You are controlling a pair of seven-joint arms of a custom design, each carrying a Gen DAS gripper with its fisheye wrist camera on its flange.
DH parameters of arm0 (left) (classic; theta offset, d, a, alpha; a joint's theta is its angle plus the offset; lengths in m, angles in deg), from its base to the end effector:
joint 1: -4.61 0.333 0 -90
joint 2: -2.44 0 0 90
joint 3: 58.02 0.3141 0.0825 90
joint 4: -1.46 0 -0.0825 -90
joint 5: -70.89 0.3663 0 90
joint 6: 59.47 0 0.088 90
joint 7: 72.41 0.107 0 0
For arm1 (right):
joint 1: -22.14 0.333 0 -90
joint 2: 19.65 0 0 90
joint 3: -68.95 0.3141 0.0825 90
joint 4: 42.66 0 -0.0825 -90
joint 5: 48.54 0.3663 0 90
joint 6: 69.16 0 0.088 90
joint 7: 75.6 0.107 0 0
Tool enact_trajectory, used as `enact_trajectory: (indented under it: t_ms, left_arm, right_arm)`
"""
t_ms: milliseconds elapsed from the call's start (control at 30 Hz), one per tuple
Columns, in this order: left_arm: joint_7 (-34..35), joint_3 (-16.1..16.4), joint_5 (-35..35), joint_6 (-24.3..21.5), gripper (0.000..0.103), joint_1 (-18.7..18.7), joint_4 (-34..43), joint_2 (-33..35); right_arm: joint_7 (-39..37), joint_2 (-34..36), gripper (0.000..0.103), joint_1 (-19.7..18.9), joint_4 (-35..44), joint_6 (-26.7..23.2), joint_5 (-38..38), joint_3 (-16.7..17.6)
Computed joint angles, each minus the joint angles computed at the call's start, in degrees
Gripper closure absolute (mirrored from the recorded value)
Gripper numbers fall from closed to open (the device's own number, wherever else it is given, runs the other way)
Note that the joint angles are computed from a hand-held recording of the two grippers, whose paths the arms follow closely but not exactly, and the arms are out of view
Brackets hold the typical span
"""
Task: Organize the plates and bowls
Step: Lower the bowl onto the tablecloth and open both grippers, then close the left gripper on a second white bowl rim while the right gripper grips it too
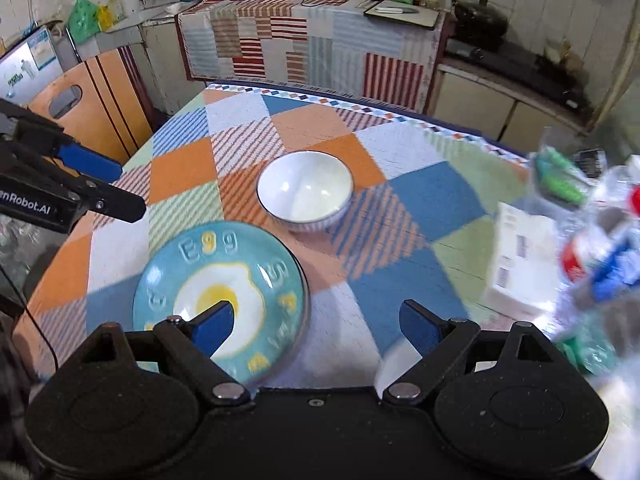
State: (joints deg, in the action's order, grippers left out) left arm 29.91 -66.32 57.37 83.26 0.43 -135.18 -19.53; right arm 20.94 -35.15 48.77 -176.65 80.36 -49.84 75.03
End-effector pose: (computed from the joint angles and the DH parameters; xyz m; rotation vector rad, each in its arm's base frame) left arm 0.4433 -0.1025 0.5222 -1.6936 2.2572 -0.6303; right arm 0.4084 0.2666 0.5084 -2.2628 1.3775 -0.3695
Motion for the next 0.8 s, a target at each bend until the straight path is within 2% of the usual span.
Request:
enact_trajectory:
  t_ms: [233,467,567,667,800]
  left_arm:
    - [1.65,-0.87,-2.04,-1.93,0.039,-2.95,-1.49,-3.02]
    - [3.22,-1.98,-3.84,-1.72,0.032,-6.04,-1.80,-1.96]
    - [3.39,-2.75,-4.14,-0.32,0.032,-7.05,-1.79,-0.53]
    - [3.95,-2.91,-5.70,0.49,0.031,-8.38,-1.22,2.17]
    - [3.66,-4.20,-6.14,4.70,0.031,-9.65,-0.85,6.59]
  right_arm:
    - [5.61,-11.50,0.011,-1.35,-6.15,-6.18,-5.72,1.68]
    - [10.87,-20.12,0.011,-0.94,-13.43,-6.88,-6.79,1.66]
    - [12.67,-21.59,0.010,-0.72,-16.49,-4.83,-7.02,1.25]
    - [16.12,-21.25,0.010,-2.19,-19.29,-1.76,-9.23,2.68]
    - [21.53,-17.02,0.010,-3.92,-19.54,-2.33,-12.14,4.17]
